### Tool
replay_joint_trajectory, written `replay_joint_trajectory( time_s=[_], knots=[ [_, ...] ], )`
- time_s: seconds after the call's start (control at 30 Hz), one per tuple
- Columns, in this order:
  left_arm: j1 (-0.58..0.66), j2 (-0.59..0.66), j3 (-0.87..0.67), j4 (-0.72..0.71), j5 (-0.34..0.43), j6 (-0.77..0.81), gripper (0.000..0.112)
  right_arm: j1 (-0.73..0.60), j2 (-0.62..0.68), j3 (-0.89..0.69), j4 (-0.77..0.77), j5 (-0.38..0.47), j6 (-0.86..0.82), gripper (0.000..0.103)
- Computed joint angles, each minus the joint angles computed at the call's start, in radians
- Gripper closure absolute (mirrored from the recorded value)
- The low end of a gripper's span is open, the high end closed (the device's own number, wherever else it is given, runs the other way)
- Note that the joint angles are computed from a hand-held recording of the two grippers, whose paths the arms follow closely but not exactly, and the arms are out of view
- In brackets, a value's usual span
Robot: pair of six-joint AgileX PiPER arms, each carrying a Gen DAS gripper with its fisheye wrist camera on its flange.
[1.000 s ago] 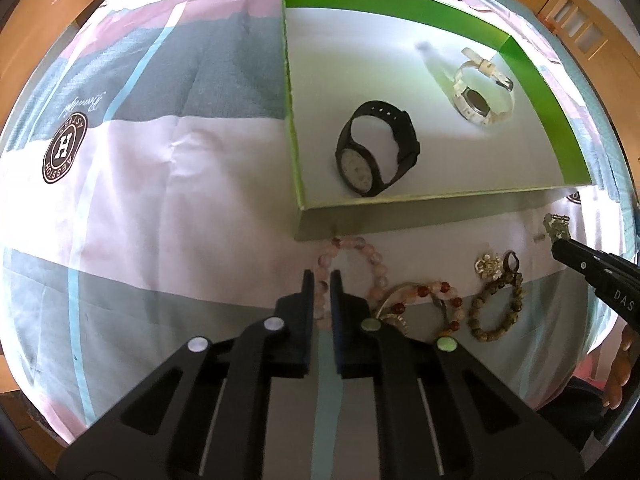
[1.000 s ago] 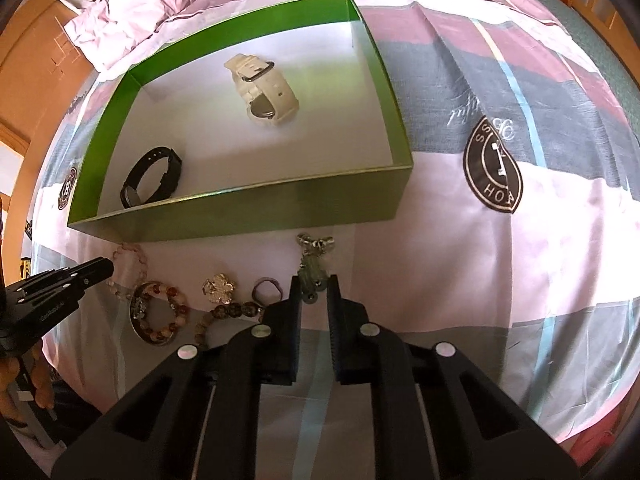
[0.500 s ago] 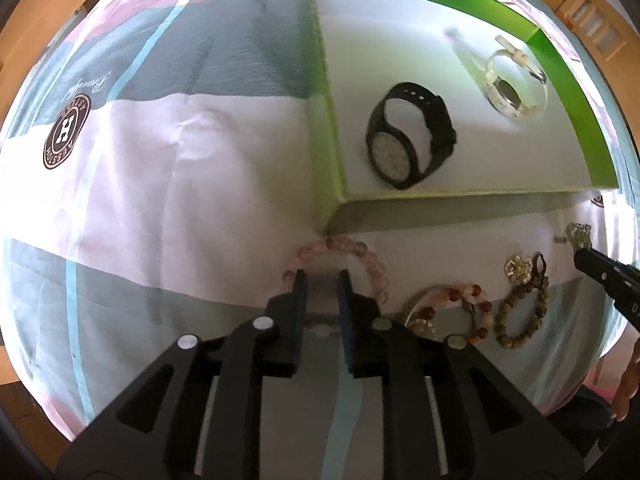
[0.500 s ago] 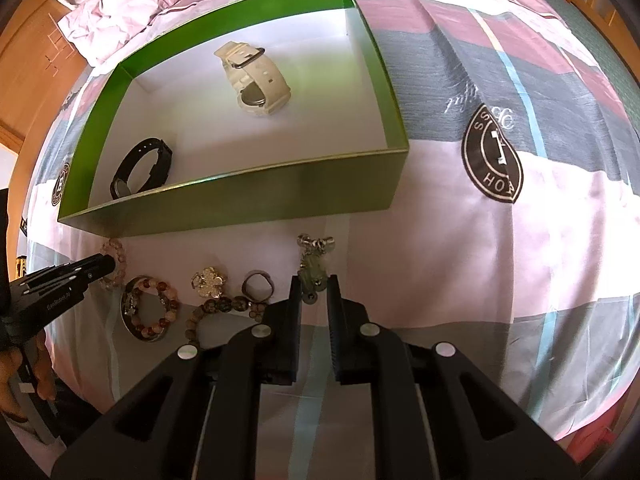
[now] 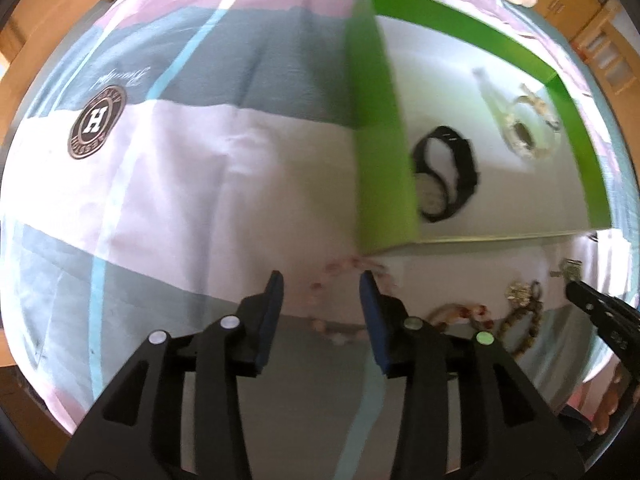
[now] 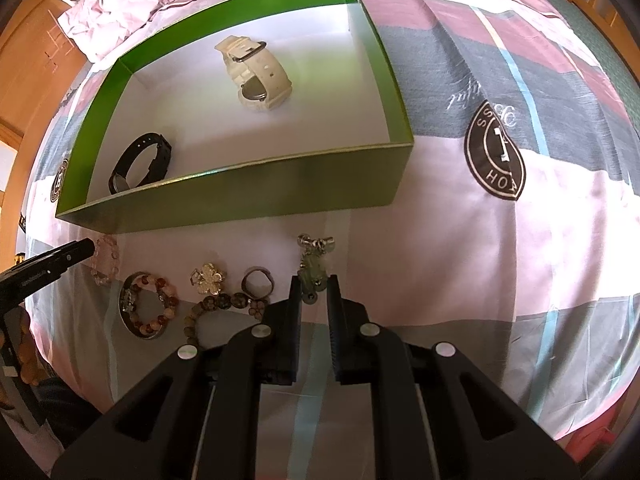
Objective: Organize jewelry
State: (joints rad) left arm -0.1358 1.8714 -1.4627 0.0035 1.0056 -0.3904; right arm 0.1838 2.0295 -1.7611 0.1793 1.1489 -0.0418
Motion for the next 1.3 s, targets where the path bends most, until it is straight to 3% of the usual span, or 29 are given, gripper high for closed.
replay_joint_trajectory(
  time_s=[0.3,0.37,0.57,0.63,0.7,0.83,0.97,1.07,1.2,1.3],
  knots=[
    [-0.028,0.055,-0.029,0.006,0.014,0.039,0.070,0.002,0.016,-0.012,-0.005,0.012,0.009,0.091],
    [-0.053,0.070,-0.051,0.007,0.025,0.038,0.088,0.000,0.023,-0.022,-0.006,0.020,0.014,0.091],
    [-0.070,0.062,-0.047,-0.055,0.008,0.100,0.091,-0.006,0.041,-0.053,-0.004,0.039,0.021,0.090],
    [-0.084,0.083,-0.078,-0.035,0.024,0.064,0.089,-0.014,0.044,-0.061,-0.004,0.043,0.030,0.078],
    [-0.076,0.080,-0.074,-0.039,0.026,0.058,0.088,-0.028,0.042,-0.065,0.000,0.037,0.040,0.072],
    [-0.084,0.096,-0.090,-0.032,0.026,0.053,0.085,-0.055,0.039,-0.075,0.003,0.029,0.057,0.072],
    [-0.095,0.118,-0.122,-0.036,0.033,0.058,0.070,-0.059,0.063,-0.088,0.005,0.047,0.054,0.072],
    [-0.115,0.133,-0.144,-0.016,0.043,0.046,0.065,-0.051,0.082,-0.100,0.011,0.069,0.043,0.072],
    [-0.142,0.153,-0.173,0.003,0.053,0.020,0.061,-0.026,0.078,-0.091,-0.009,0.063,0.048,0.057],
    [-0.167,0.153,-0.171,0.019,0.048,-0.012,0.062,-0.013,0.080,-0.088,-0.026,0.059,0.054,0.057]
  ],
)
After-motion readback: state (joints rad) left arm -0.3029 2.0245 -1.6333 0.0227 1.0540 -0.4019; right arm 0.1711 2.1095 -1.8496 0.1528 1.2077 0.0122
